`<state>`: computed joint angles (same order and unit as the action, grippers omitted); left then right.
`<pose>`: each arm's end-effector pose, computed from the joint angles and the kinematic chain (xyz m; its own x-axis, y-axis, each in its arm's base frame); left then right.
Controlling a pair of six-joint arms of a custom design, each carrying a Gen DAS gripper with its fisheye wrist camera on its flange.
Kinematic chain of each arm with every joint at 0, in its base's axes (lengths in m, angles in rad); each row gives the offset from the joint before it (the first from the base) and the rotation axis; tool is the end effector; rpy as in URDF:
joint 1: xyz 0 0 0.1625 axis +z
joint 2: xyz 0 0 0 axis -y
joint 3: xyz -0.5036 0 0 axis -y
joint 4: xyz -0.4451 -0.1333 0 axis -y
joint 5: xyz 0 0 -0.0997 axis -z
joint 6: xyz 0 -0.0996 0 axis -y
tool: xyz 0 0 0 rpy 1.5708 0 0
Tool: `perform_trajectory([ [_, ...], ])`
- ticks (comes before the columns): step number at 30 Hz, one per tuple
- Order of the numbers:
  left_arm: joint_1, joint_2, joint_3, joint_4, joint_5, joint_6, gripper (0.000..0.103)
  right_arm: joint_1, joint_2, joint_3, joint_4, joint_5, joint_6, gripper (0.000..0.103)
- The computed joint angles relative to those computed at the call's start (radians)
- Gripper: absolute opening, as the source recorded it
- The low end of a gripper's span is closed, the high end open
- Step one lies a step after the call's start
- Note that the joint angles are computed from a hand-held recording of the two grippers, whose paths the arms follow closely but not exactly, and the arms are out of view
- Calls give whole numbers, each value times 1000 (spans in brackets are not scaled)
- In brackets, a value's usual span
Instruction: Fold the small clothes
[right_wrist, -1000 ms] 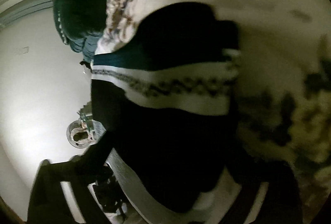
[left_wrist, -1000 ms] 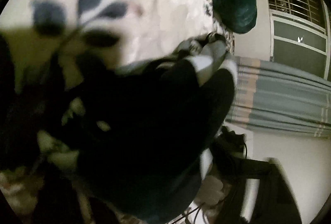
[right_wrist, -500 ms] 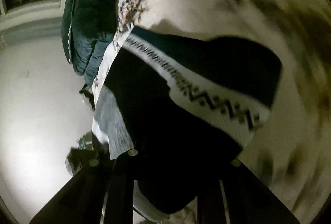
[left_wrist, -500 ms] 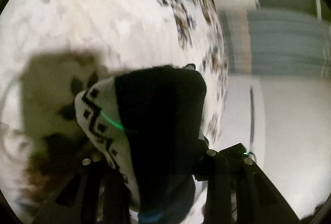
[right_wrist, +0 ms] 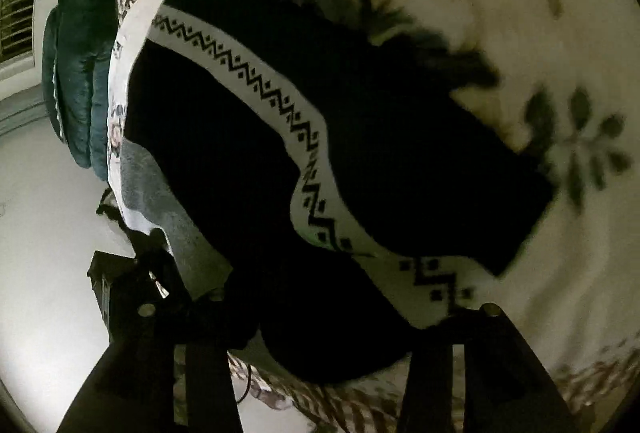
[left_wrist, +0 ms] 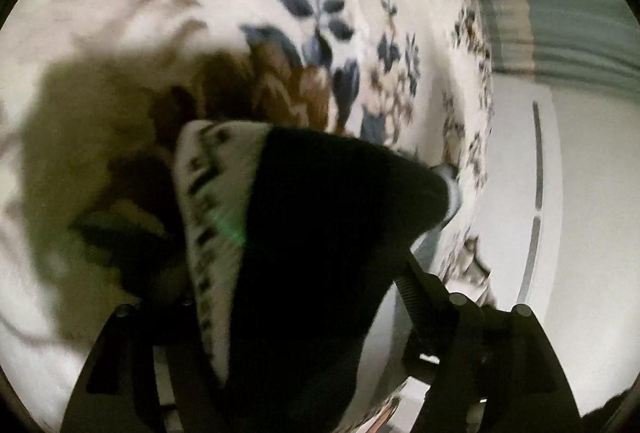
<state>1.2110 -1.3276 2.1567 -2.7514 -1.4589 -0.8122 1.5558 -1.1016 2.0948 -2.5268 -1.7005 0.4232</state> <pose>-0.0583 -0.5653 0.2645 -0.8891 -0.4219 0.1778 -0.4575 0.8323 -0.3129 0.1119 -0.5684 0.1364 -0.8979 0.4195 0.1331 0.4209 0.9069 -0.0192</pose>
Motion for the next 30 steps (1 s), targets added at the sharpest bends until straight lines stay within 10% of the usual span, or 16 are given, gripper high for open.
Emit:
perform_trajectory([
  [7,-125,-73,27,50,240,-98,69,66,-97,-106,219,-170,-92,60],
  [12,-226,-66,-32,386,518,-116,69,138,26,-263,202,-298,-320,60],
  [21,-245,-9,-32,426,544,-153,69,144,311,-526,262,-315,-479,58],
  [26,-258,-15,-30,446,548,-186,69,151,322,-501,183,-320,-495,14],
  [30,-261,-17,-34,469,554,-195,69,173,300,-459,89,-351,-542,11],
])
